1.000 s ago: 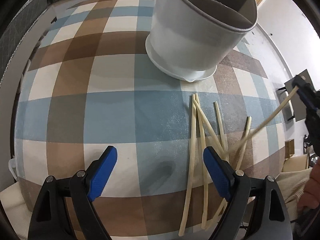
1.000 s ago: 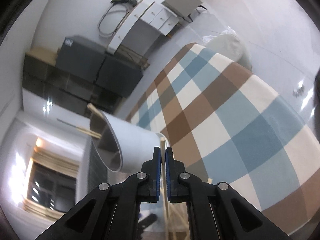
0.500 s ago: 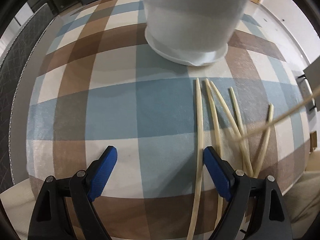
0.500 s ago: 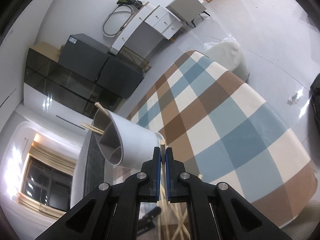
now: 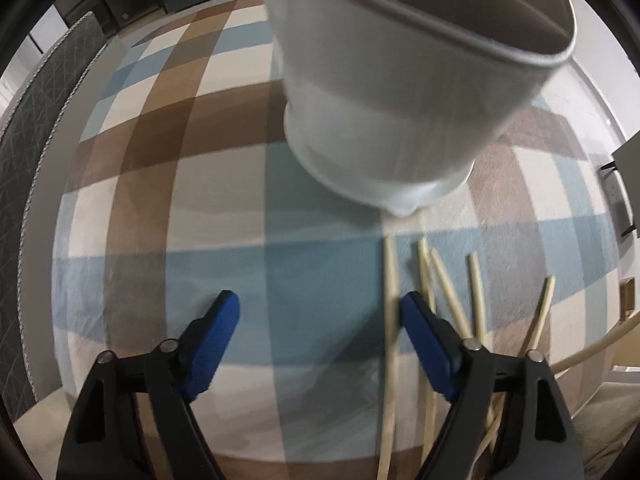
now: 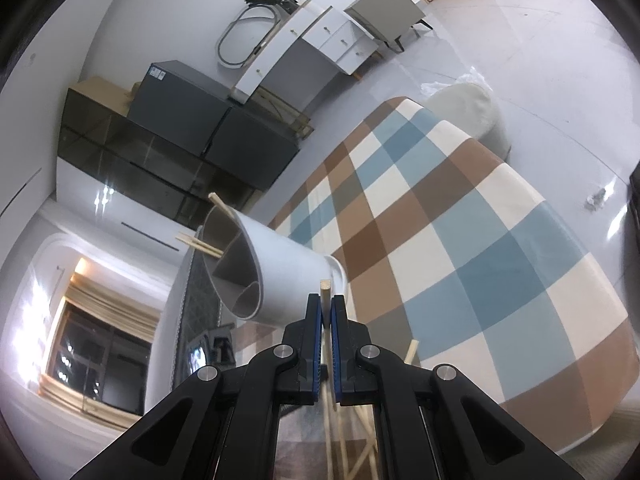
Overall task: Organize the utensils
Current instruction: 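Grasp a chopstick with the left gripper while the right gripper holds its chopstick, then lift both held chopsticks up and over the utensil holder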
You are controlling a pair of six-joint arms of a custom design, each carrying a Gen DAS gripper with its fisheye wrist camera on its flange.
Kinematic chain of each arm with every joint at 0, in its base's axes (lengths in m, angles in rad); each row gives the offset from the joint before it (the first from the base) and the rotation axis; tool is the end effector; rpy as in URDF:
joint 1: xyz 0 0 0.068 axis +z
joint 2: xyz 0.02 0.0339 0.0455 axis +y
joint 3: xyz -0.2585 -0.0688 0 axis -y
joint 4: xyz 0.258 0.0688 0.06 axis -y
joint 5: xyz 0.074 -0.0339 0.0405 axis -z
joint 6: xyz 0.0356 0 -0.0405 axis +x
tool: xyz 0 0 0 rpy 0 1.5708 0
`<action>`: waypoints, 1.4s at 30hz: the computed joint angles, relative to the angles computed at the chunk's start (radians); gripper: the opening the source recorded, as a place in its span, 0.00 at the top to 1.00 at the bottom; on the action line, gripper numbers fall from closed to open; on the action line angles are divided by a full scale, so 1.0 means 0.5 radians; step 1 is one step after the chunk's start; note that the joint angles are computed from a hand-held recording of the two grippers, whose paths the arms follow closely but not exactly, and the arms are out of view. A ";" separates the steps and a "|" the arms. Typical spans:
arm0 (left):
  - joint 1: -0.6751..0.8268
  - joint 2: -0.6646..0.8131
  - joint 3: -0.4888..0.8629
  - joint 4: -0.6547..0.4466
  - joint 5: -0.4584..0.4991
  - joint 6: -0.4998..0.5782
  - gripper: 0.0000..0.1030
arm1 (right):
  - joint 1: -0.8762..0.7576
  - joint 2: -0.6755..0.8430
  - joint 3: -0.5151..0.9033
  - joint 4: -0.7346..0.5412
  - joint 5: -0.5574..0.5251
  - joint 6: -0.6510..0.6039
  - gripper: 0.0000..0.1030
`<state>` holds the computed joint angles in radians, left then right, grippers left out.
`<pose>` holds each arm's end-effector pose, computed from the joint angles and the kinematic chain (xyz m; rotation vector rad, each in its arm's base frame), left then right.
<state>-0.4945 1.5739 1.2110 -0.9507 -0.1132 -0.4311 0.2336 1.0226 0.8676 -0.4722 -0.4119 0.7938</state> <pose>0.2758 -0.1441 0.2307 0.0697 2.8605 -0.0201 0.2261 0.0684 0.2910 0.4032 2.2949 1.0025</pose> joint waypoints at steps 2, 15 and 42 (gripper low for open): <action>0.010 0.027 0.038 0.008 0.023 0.041 0.39 | 0.002 0.019 -0.005 0.024 -0.020 0.020 0.96; -0.044 0.286 0.382 -0.014 0.077 0.126 1.00 | 0.119 0.082 0.066 0.022 0.063 -0.046 0.96; -0.052 -0.947 -0.152 0.287 -0.085 0.174 1.00 | 1.037 0.087 0.378 -0.286 1.097 -0.318 0.96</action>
<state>-0.5204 1.1005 1.1352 -0.8074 -0.1559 -0.3442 0.7522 1.0659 1.0567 -0.6151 0.1368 0.6346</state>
